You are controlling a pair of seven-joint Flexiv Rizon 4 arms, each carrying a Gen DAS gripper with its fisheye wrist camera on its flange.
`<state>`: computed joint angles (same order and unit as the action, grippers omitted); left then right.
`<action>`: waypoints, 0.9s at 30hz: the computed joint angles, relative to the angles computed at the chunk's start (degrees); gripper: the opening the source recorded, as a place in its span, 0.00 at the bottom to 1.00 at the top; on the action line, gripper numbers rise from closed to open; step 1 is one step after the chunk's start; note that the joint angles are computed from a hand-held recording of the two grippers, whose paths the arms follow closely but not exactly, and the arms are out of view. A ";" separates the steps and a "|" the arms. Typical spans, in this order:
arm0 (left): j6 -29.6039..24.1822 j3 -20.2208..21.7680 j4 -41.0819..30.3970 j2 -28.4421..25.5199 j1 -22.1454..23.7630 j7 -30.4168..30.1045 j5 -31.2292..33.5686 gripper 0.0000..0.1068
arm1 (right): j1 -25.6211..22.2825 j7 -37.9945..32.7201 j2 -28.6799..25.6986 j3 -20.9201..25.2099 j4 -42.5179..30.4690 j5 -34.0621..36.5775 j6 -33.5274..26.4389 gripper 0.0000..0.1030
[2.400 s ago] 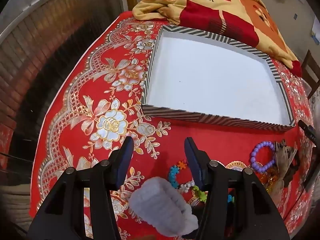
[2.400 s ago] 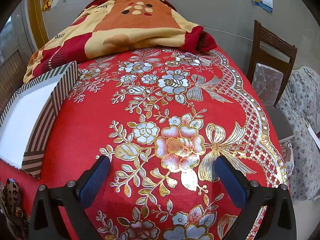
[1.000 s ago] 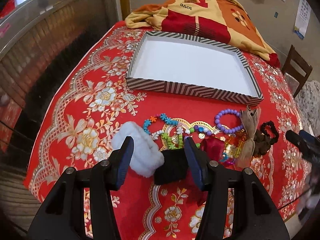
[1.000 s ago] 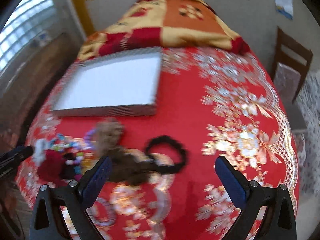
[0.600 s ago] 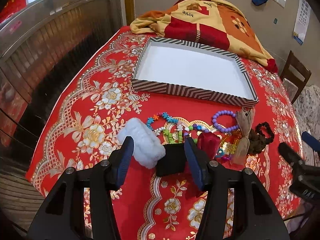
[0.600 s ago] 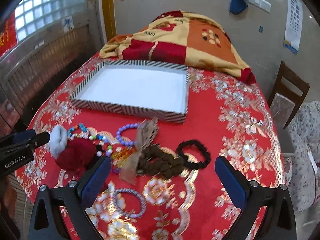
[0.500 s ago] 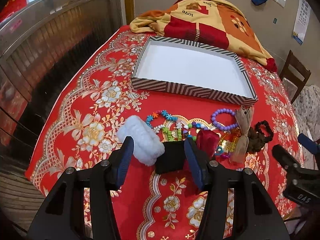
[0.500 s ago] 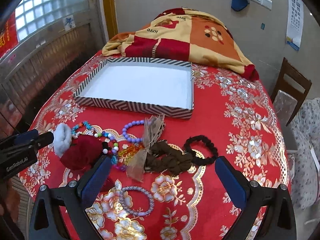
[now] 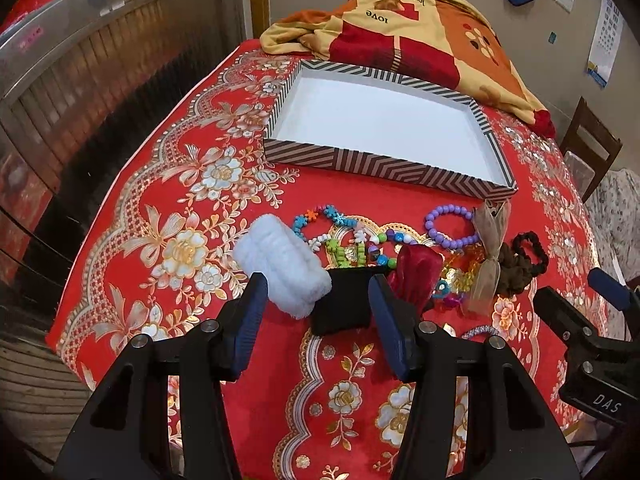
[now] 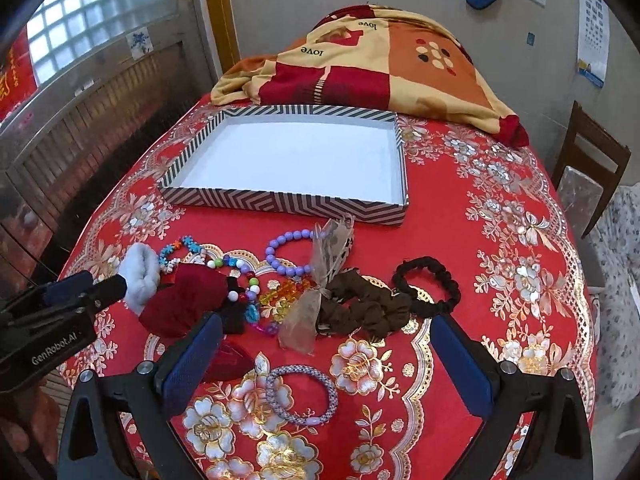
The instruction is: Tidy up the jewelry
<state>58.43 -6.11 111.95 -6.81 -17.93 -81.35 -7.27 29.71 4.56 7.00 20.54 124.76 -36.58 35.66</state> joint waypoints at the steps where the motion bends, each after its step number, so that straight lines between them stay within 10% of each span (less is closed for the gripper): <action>1: -0.09 -0.06 0.02 -0.04 0.04 0.22 -0.25 0.49 | -0.07 -0.03 0.09 -0.08 0.10 0.01 0.46 1.00; 27: -0.09 0.10 0.61 0.42 -0.08 -0.55 0.62 0.49 | -1.92 1.98 2.60 0.39 2.46 -0.96 3.32 1.00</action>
<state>58.34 -6.01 112.56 -6.39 -18.01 -81.91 -6.65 27.79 6.55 9.59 20.93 127.22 -37.54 38.99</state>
